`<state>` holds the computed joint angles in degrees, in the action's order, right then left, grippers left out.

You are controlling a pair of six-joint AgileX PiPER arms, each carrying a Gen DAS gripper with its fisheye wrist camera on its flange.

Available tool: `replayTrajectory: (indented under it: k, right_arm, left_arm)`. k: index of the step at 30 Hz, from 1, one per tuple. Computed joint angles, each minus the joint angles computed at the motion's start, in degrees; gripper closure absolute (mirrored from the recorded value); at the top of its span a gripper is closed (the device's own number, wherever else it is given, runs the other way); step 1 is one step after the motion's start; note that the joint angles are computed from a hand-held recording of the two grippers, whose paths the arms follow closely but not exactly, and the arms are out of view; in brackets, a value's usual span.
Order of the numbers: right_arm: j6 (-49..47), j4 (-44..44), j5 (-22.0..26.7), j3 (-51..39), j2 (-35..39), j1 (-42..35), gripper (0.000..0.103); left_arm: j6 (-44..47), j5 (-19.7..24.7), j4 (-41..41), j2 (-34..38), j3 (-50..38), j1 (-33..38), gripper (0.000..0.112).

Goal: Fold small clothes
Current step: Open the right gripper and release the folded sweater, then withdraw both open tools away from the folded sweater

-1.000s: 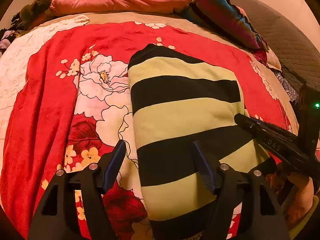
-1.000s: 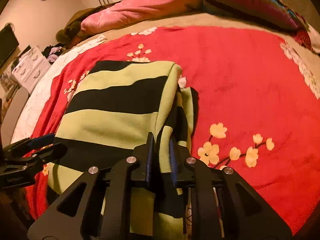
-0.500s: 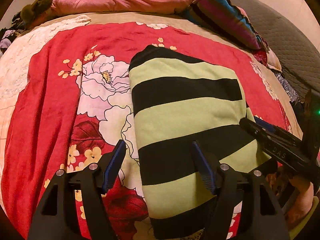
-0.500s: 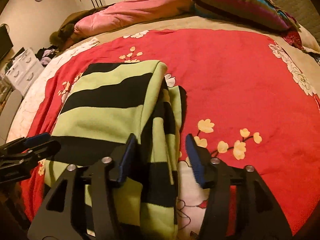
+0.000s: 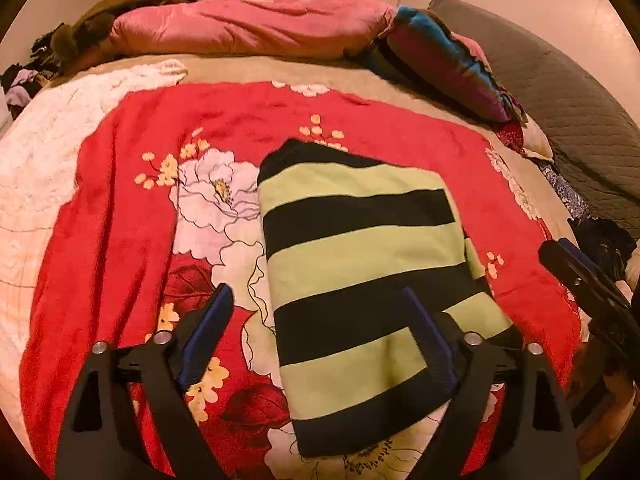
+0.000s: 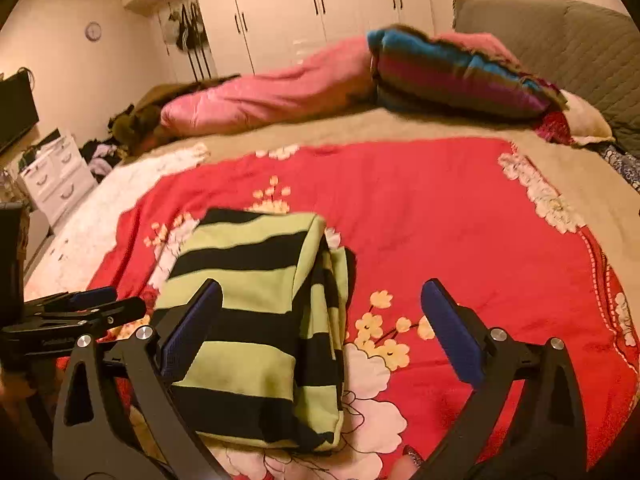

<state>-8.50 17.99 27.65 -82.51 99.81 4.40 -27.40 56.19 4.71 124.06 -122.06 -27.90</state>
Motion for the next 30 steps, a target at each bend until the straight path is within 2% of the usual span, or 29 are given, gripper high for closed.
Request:
replayTrajectory:
  k: [4, 6, 14, 24, 30]
  right_arm:
    - [-0.69, 1.98, 0.37, 0.96, -1.41, -0.91, 0.009]
    - [-0.61, 2.16, 0.57, 1.45, -2.08, -1.08, 0.009]
    - [2.04, -1.52, 1.15, 3.88, -7.59, 0.02, 0.009]
    - [7.5, -7.6, 2.98, 7.6, -16.17, 2.9, 0.009]
    - [9.79, -9.68, 4.98, 9.8, -21.0, 4.37, 0.009]
  left_arm:
    - [-0.44, 0.62, 1.48, -1.12, -0.28, -0.63, 0.021]
    - [-1.07, 1.04, 2.71, -1.78, -0.24, -1.07, 0.013]
    - [-3.46, 1.71, 8.0, -6.45, 1.95, -3.31, 0.014]
    - [-10.18, -1.12, 15.52, -17.92, 14.15, -5.66, 0.014]
    - [-13.62, -1.07, 20.21, -23.78, 20.35, -8.36, 0.013]
